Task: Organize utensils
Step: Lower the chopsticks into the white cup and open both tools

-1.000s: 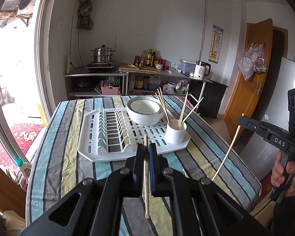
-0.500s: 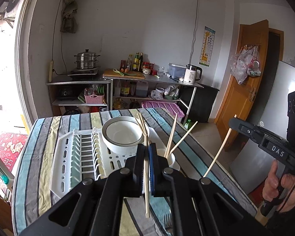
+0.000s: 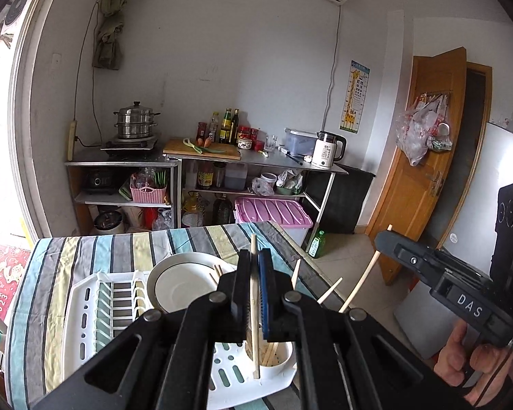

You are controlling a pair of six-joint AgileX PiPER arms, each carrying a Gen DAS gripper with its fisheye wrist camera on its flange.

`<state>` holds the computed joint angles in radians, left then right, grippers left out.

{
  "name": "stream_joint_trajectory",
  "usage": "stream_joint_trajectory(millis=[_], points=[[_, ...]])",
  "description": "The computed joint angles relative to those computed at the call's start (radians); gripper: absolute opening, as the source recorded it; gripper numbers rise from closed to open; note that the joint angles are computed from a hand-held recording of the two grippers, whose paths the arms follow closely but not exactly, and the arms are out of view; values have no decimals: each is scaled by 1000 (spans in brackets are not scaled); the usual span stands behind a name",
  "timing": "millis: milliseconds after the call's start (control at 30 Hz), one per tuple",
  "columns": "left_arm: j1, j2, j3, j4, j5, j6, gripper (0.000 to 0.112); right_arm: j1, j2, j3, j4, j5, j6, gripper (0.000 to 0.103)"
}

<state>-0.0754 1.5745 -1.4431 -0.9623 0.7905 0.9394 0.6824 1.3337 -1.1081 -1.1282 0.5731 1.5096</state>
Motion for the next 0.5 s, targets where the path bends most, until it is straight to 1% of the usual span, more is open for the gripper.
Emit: stream_joint_trajectory(millis=[200,367,500], points=[[-34,75,-44,-11,-29,-15,5,-70,41,-6,-15,-65,19,5],[-53,116,-45,-24,-60,-2,5,-115,78,3,-17,-114,36,5],[-67,144,-51,-4,-74,-20,5,-142,103,20,-3,-148,39,5]])
